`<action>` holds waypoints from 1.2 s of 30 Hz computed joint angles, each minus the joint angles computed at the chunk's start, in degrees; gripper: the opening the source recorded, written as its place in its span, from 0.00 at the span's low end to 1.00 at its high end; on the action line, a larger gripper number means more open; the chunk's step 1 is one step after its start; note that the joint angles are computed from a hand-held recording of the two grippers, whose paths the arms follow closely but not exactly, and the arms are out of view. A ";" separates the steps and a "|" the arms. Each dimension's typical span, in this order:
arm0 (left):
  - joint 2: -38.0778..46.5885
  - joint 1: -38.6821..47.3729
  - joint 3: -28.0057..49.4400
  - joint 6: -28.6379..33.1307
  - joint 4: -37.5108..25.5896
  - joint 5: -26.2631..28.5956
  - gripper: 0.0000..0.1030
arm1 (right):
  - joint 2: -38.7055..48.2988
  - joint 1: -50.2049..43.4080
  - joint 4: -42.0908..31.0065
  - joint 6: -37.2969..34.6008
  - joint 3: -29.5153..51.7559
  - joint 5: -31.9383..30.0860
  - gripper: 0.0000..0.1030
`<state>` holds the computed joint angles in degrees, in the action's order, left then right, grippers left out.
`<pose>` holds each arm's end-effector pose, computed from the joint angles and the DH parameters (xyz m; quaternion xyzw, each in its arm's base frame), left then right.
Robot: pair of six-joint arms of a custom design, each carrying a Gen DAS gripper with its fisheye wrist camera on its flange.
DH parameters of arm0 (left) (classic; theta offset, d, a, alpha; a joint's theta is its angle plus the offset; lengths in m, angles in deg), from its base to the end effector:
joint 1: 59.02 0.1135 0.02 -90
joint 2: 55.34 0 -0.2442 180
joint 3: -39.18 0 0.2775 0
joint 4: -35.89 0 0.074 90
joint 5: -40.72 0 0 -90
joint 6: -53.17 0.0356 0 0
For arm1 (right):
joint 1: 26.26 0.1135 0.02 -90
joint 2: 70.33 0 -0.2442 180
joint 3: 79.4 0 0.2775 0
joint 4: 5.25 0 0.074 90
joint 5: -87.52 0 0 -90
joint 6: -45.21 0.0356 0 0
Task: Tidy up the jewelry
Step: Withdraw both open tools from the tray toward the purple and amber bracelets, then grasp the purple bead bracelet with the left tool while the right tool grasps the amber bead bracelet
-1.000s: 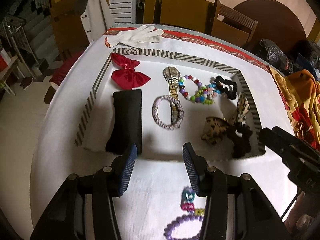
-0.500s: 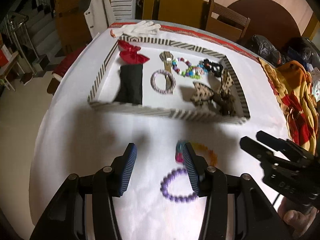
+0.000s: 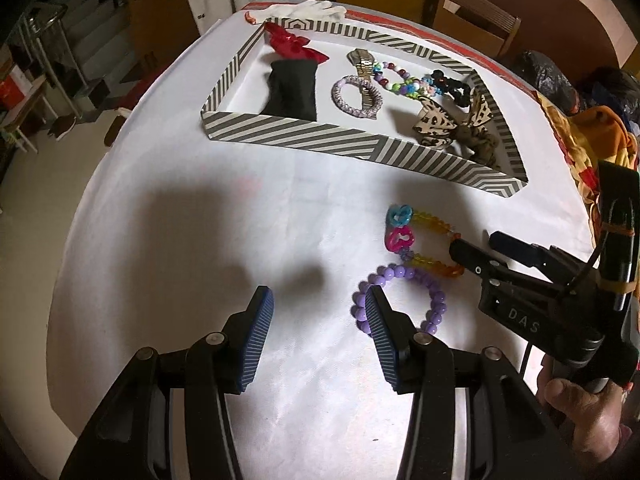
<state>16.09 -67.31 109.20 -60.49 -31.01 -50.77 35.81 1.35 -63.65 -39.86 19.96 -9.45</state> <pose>0.2576 -0.0366 0.2363 -0.1338 0.9729 -0.0395 0.1844 0.3607 0.1935 0.2161 -0.2045 0.9532 0.1171 0.1893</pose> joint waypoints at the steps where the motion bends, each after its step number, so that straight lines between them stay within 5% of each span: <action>1: -0.03 0.08 -0.11 -0.01 0.04 0.03 0.59 | 0.33 0.21 -0.08 -0.19 0.39 0.41 0.59; 21: 1.82 0.06 -1.01 0.59 0.68 1.97 0.59 | -1.77 0.83 2.60 -2.60 -3.21 9.64 0.59; 32: 7.10 -3.20 -0.16 1.14 2.75 4.38 0.59 | -5.02 -2.82 3.45 -2.84 -7.25 7.33 0.59; 36: 8.42 -4.53 0.84 1.56 3.18 2.24 0.59 | -6.17 -2.42 5.77 -3.96 -9.06 7.16 0.45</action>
<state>24.52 -71.85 110.04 -58.93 -27.83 -48.54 29.64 -1.07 -57.88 -43.82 10.89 -2.29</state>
